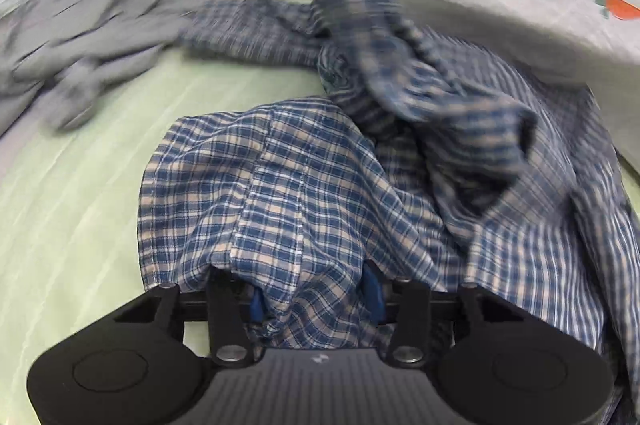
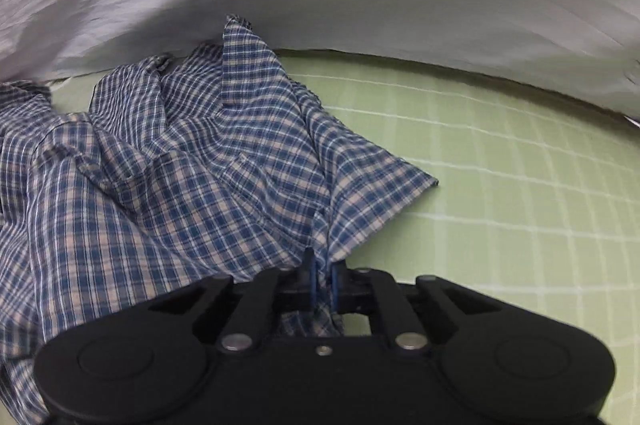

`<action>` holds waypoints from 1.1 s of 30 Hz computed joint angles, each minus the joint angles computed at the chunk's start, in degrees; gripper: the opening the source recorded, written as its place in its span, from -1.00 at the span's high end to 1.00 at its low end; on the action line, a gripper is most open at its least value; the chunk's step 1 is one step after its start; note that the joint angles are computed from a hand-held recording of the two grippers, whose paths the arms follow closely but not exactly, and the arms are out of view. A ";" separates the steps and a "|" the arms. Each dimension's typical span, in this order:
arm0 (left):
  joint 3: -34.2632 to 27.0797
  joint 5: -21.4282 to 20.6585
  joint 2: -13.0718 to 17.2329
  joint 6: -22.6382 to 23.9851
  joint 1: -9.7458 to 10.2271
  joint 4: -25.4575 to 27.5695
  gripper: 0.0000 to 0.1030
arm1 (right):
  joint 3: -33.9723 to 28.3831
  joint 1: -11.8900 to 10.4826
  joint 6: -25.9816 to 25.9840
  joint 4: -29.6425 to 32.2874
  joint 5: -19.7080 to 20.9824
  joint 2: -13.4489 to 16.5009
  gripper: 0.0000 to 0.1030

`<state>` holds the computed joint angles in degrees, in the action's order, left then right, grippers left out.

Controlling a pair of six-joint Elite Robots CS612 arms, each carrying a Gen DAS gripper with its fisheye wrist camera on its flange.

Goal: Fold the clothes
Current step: 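Pull the plaid shirt out onto the mat with both tools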

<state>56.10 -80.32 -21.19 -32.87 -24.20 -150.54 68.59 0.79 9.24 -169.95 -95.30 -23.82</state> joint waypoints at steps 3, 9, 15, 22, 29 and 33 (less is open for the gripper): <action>-7.81 -3.19 3.73 3.64 -0.54 1.91 0.08 | 8.34 -1.33 6.92 -1.96 -6.24 -4.00 0.87; -6.90 -6.53 2.83 6.06 -1.95 -2.81 0.04 | 22.21 -1.60 15.23 -4.86 -12.76 -10.49 0.85; 5.50 -7.58 -3.33 4.72 -1.62 -8.57 0.02 | 26.92 0.46 17.60 -7.19 -10.36 -12.72 0.84; 20.74 -6.63 -11.21 1.38 -1.16 -11.90 0.02 | 24.67 3.37 11.78 -7.10 -2.62 -12.20 0.78; 29.12 -2.50 -16.00 1.70 -0.03 -15.72 0.00 | 19.81 6.98 6.18 -7.97 3.71 -9.72 0.78; 32.21 -0.90 -17.81 0.77 0.14 -17.34 -0.09 | 19.50 8.00 5.28 -7.65 4.71 -9.83 0.75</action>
<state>88.31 -81.21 -39.00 -32.10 -24.06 -167.88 88.09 8.79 14.52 -177.60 -90.59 -33.64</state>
